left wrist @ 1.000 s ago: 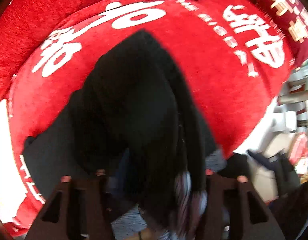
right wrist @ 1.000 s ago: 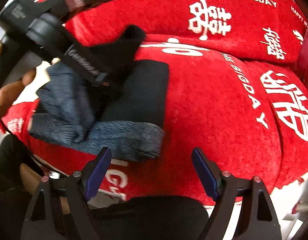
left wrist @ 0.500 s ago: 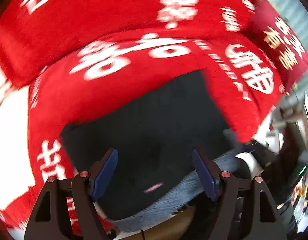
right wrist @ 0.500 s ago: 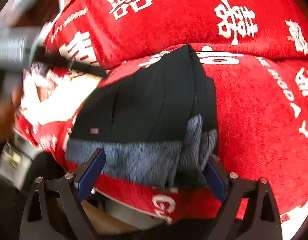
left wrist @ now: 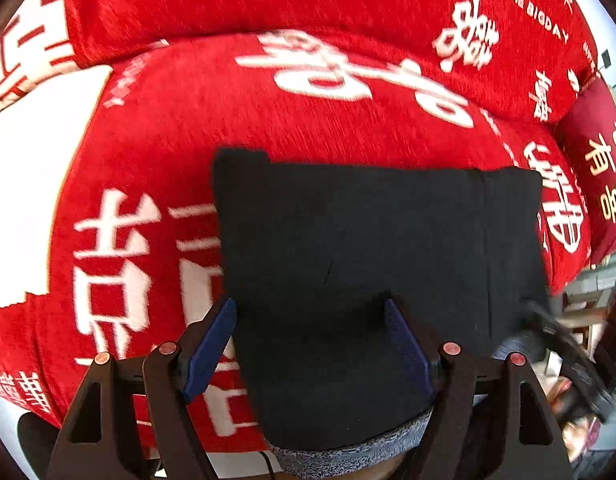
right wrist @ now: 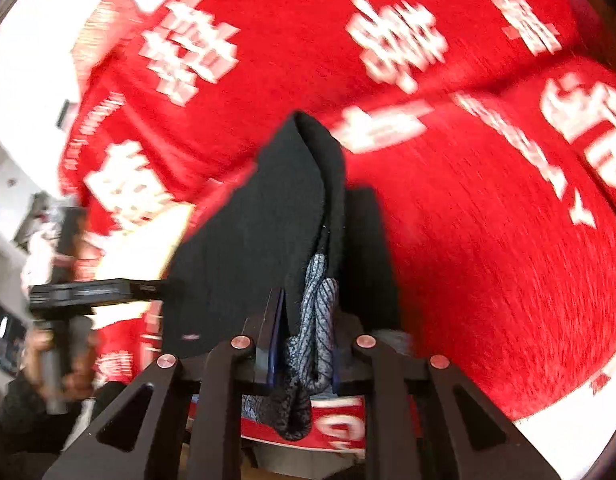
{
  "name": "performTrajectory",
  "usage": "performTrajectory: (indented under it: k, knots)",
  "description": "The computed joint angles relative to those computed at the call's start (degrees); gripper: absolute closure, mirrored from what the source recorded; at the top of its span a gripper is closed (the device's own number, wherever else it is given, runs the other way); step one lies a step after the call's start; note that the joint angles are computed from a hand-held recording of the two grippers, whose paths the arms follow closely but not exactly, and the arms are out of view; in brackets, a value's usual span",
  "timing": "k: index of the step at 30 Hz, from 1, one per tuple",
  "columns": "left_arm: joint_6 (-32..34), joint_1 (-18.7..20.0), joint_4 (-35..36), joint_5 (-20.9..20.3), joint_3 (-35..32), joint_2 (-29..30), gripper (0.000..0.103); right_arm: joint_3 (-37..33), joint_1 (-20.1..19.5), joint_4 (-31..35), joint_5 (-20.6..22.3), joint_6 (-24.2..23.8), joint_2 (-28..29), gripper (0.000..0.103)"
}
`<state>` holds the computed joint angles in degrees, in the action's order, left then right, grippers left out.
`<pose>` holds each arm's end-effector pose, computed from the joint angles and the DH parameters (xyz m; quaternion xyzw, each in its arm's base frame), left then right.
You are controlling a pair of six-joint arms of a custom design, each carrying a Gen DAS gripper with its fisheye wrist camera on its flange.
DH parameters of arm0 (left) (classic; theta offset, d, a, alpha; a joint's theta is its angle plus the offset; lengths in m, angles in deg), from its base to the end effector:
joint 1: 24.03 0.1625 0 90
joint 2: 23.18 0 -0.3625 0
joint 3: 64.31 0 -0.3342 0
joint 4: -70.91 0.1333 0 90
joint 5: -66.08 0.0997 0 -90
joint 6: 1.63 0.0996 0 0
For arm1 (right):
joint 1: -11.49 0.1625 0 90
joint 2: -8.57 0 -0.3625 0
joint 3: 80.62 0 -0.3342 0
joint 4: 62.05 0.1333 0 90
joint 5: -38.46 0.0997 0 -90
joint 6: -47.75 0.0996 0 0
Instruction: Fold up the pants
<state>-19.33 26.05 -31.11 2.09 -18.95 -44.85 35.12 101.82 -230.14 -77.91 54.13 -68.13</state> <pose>-0.3279 -0.6676 0.0543 0.2092 0.9467 -0.0211 0.2439 0.0918 -0.4761 0.2983 -0.1246 -0.9123 0.3374 0.1956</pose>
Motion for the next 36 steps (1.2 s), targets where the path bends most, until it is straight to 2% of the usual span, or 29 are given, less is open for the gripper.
performTrajectory:
  k: [2,3,4,6,8,9,10,12,14,16,18,20,22,23,25,27,31,33,36]
  knots:
    - [0.7,-0.5,-1.7,1.4,1.9,-0.7,0.025,1.5,-0.7,-2.9,1.7,-0.2,-0.5,0.078]
    - [1.2,-0.6,-2.0,1.4,2.3,-1.0,0.025,1.1,0.3,-2.6,0.6,-0.4,-0.4,0.070]
    - [1.1,-0.5,-1.7,1.4,2.2,-1.2,0.025,-0.1,1.9,-0.8,-2.7,-0.2,0.1,0.057]
    - [0.1,-0.6,-2.2,2.8,2.5,-1.8,0.025,-2.5,5.2,0.5,-10.7,-0.3,1.7,0.049]
    - [-0.1,-0.8,-4.2,4.7,2.8,-2.1,0.025,-4.4,8.5,-3.1,-16.3,-3.9,3.8,0.046]
    - [0.0,-0.7,-4.1,5.0,1.8,-1.6,0.025,-5.9,10.1,-5.3,-18.6,-6.9,5.2,0.038]
    - [-0.2,-0.7,-3.3,5.7,-0.2,-0.6,0.025,-8.1,11.5,-6.8,-19.7,-10.1,7.1,0.025]
    - [-0.3,-0.5,-1.4,6.9,-4.4,1.8,0.025,-13.0,12.7,-7.1,-19.8,-16.8,10.9,0.018]
    - [-0.7,-0.7,0.9,9.5,-9.4,4.8,0.025,-20.2,12.5,-2.5,-19.9,-21.2,16.0,0.018]
    - [-0.9,-0.7,2.8,11.1,-12.8,7.0,0.025,-25.5,11.4,1.7,-18.5,-22.7,19.5,0.018]
    - [-1.3,-0.5,4.7,11.4,-15.6,8.4,0.025,-30.6,10.3,6.0,-18.0,-21.8,22.7,0.018]
    - [-1.3,-0.2,5.7,11.6,-17.3,9.5,0.025,-32.0,9.4,8.0,-17.6,-21.0,23.6,0.018]
    - [-1.2,0.0,6.1,11.6,-17.6,9.7,0.021,-34.7,8.7,10.2,-19.8,-19.8,25.4,0.018]
    - [-1.7,0.1,6.5,12.5,-17.8,9.9,0.013,-35.5,8.3,12.1,-21.2,-18.6,25.7,0.018]
    - [-1.9,0.1,5.6,14.0,-16.9,9.8,0.007,-36.1,7.1,16.1,-22.1,-14.9,25.6,0.017]
    - [-1.8,0.6,4.6,13.2,-16.4,9.8,0.007,-34.4,5.9,16.2,-19.0,-13.1,23.8,0.017]
    - [-2.0,1.2,4.6,12.1,-17.1,10.4,0.007,-32.6,4.5,16.1,-17.3,-12.9,23.0,0.015]
    - [-1.7,1.2,4.7,12.2,-17.4,10.6,0.007,-32.8,4.5,15.3,-17.9,-13.7,23.6,0.014]
    - [-1.3,0.9,4.9,12.6,-17.3,10.4,0.007,-34.7,5.7,17.6,-20.4,-13.0,24.4,0.014]
